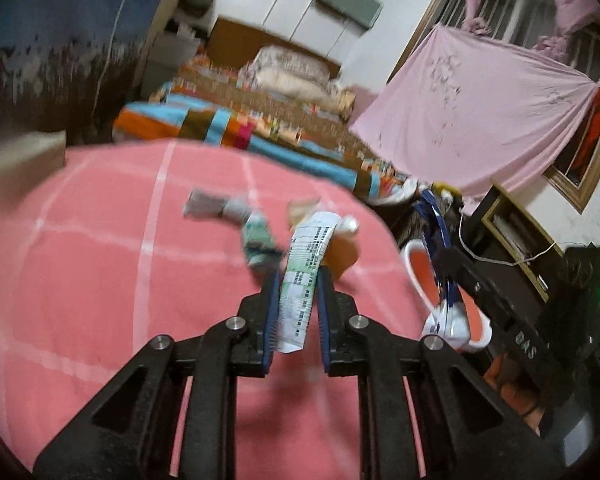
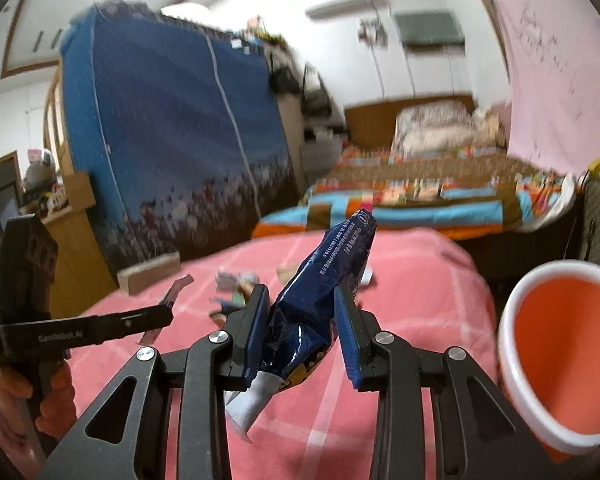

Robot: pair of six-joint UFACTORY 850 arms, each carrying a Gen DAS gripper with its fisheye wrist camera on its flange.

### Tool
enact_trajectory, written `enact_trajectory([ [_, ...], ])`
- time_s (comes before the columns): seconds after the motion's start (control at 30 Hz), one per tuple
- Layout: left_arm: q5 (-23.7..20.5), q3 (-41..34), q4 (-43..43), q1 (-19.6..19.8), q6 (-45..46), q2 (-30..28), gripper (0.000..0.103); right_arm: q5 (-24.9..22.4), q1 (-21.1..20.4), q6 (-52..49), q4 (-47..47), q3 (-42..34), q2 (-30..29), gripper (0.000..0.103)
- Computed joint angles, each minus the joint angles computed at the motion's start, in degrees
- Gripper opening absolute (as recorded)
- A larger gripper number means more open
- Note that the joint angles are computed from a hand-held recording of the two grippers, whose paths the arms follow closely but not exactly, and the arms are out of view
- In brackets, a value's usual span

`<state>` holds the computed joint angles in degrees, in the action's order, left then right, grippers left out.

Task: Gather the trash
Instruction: 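Carry the bag and strip over the bucket and open both tools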

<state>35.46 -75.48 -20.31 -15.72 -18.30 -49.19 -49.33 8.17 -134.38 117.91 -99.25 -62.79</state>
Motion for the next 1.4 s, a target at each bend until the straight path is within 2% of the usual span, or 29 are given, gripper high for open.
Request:
enact_trajectory([
  [0.37, 10.64, -4.02, -3.81, -3.8, 10.98, -0.77, 0.002, -16.89, -1.08, -25.59, 24.63, 10.33, 3.61, 0.031],
  [0.57, 12.58, -9.63, -2.05, -5.65, 16.54, -3.93, 0.002, -21.32, -2.09, -30.9, 34.44, 12.64, 3.94, 0.031],
  [0.67, 11.58, -12.39, -0.39, -6.14, 17.69, -5.4, 0.002, -19.59, -2.42, -31.41, 37.96, 11.71, 3.31, 0.031],
  [0.83, 7.19, -18.33, 3.41, -6.33, 16.64, -8.59, 0.002, -16.01, -3.45, -29.22, 40.32, 9.23, 1.97, 0.031],
  [1.03, -1.44, -26.58, 5.0, -6.43, 16.12, -12.66, 0.003, -11.68, -4.57, -26.65, 41.67, 6.78, 0.73, 0.031],
  [1.17, -8.49, -33.53, 5.18, -6.61, 16.03, -16.19, 0.003, -7.13, -4.74, -25.23, 42.88, 5.28, 0.16, 0.032],
  [1.4, -24.7, -50.02, 8.29, -6.44, 10.58, -24.86, 0.003, 3.81, -5.44, -19.05, 42.63, -0.32, -2.49, 0.032],
])
